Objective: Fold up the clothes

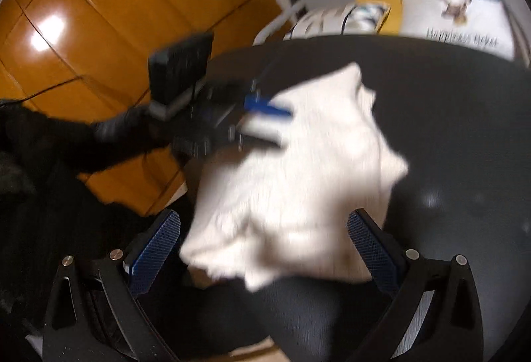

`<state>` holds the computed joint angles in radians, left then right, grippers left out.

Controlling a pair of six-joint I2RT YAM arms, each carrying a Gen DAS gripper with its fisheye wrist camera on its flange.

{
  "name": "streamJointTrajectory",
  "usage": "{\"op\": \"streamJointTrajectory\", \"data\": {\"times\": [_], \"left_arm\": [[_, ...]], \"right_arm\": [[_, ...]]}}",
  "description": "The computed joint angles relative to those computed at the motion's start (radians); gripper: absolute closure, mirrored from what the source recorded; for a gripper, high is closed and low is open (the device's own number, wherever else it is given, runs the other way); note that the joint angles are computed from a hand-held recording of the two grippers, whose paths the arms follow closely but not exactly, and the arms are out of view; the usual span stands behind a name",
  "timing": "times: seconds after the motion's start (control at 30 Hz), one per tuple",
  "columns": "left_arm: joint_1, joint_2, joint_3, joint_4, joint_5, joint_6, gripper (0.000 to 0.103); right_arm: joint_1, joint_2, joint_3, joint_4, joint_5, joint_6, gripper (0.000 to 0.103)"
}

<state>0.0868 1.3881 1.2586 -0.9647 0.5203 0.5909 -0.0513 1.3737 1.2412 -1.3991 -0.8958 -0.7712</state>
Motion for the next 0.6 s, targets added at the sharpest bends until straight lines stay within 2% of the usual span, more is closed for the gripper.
{"op": "streamJointTrajectory", "data": {"times": [0.1,0.17,0.2,0.23,0.3,0.37,0.47,0.53,0.6], "left_arm": [[-0.075,-0.090,-0.098,0.103,-0.098,-0.094,0.051],[-0.130,-0.137,-0.138,0.145,-0.164,-0.157,0.051],[-0.145,-0.154,-0.149,0.151,-0.180,-0.171,0.051],[-0.123,-0.151,-0.132,0.124,-0.140,-0.158,0.051],[-0.038,-0.103,-0.055,0.045,0.001,-0.140,0.051],[0.030,-0.054,0.018,0.017,0.091,-0.124,0.051],[0.081,0.014,0.100,-0.007,0.173,-0.054,0.051],[0.081,0.066,0.144,-0.067,0.183,0.022,0.051],[0.057,0.075,0.110,-0.050,0.105,0.069,0.051]], "right_arm": [[0.138,-0.023,-0.117,0.263,0.072,0.300,0.000],[0.205,0.023,-0.182,0.348,0.192,0.433,0.000],[0.205,0.009,-0.209,0.377,0.203,0.444,0.000],[0.204,-0.005,-0.237,0.405,0.215,0.454,0.000],[0.189,-0.029,-0.245,0.413,0.231,0.517,0.000],[0.177,-0.060,-0.224,0.395,0.243,0.552,0.000],[0.177,-0.097,-0.176,0.363,0.168,0.512,0.000],[0.189,-0.093,-0.130,0.363,0.146,0.472,0.000],[0.197,-0.033,-0.071,0.361,0.141,0.447,0.000]]}}
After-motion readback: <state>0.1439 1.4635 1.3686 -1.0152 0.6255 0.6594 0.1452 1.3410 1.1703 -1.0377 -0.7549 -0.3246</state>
